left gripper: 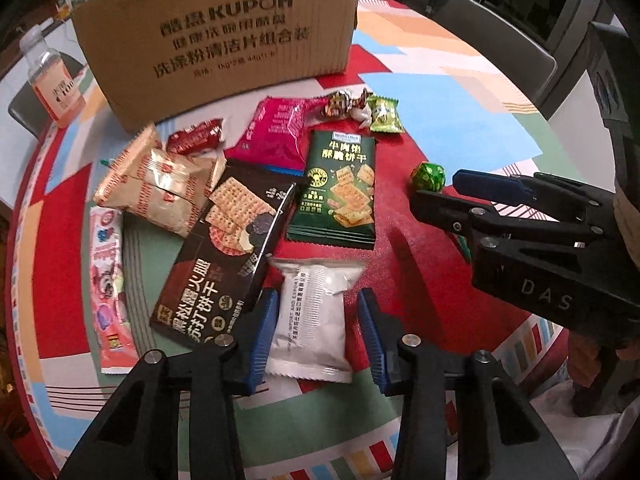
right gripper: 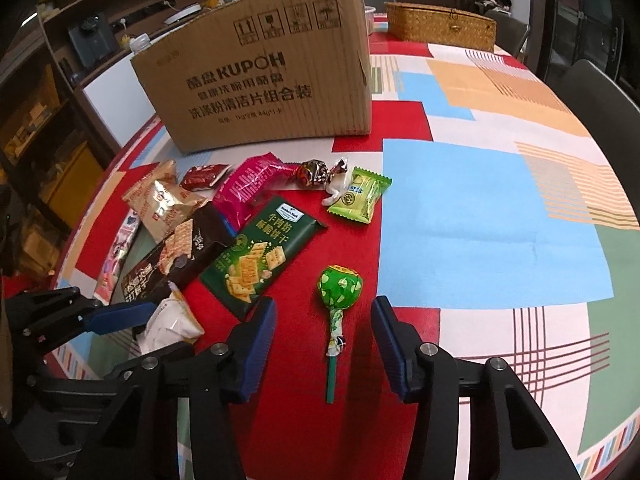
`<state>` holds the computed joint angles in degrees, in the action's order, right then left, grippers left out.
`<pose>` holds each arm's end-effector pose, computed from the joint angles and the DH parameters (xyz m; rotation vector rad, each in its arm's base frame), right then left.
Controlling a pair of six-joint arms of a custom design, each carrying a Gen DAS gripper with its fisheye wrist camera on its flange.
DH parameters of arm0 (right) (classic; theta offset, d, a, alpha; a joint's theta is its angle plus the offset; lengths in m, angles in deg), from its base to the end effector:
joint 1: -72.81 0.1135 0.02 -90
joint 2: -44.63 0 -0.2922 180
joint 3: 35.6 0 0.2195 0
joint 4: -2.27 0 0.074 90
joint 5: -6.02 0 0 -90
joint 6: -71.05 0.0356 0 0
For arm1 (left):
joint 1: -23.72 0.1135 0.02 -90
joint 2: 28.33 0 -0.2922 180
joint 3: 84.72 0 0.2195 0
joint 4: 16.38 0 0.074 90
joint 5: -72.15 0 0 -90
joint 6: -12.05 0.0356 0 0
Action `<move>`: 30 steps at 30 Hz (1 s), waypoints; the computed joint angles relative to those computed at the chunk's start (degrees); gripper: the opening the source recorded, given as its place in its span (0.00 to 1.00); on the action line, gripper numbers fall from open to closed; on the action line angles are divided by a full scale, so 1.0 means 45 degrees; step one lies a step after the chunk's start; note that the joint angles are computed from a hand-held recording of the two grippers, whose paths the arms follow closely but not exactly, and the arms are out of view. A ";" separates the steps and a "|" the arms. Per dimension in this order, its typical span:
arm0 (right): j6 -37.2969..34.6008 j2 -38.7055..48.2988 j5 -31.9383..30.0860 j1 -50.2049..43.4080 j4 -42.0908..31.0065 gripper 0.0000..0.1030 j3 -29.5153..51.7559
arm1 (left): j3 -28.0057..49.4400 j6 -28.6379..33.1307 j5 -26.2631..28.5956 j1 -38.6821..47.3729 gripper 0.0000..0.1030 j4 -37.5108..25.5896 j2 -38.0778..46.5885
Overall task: Organize snacks
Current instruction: 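Grasp the white snack packet with the left tool while the right tool grasps the green lollipop, then lift the white packet with the left tool while the right tool carries the lollipop toward the box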
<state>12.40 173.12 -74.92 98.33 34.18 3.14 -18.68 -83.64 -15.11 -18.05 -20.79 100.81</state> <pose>0.2379 0.1074 0.0303 0.1893 2.5634 0.1737 0.2567 -0.2315 0.0432 0.8758 2.6463 -0.2841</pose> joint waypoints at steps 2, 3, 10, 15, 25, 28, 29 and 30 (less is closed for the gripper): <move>-0.0071 0.0066 -0.0119 -0.0080 -0.0182 0.45 0.0186 | 0.0270 -0.0005 0.0170 0.0087 0.34 -0.0228 0.0182; -0.0105 0.0082 -0.0135 -0.0106 -0.0299 0.45 0.0278 | 0.0396 -0.0014 0.0265 0.0145 0.34 -0.0306 0.0266; -0.0433 0.0372 -0.0482 -0.0393 -0.0937 0.37 0.0915 | 0.0776 0.0000 0.0473 0.0257 0.32 -0.0397 0.0478; -0.0612 0.0476 -0.0558 -0.0467 -0.1127 0.31 0.1126 | 0.0818 -0.0083 0.0772 0.0393 0.31 -0.0172 0.0570; -0.0663 0.0212 -0.0586 -0.0290 -0.0906 0.26 0.0839 | -0.0232 -0.0469 0.0700 0.0485 0.30 0.0924 -0.0294; -0.0578 -0.0125 -0.0426 -0.0047 -0.0691 0.26 0.0550 | -0.0665 -0.0565 0.0364 0.0373 0.30 0.1321 -0.0756; -0.0588 -0.0312 -0.0405 0.0020 -0.0615 0.26 0.0418 | -0.0783 -0.0583 0.0272 0.0349 0.30 0.1417 -0.0903; -0.0596 -0.0445 -0.0349 0.0073 -0.0577 0.26 0.0332 | -0.0932 -0.0606 0.0118 0.0308 0.30 0.1550 -0.1091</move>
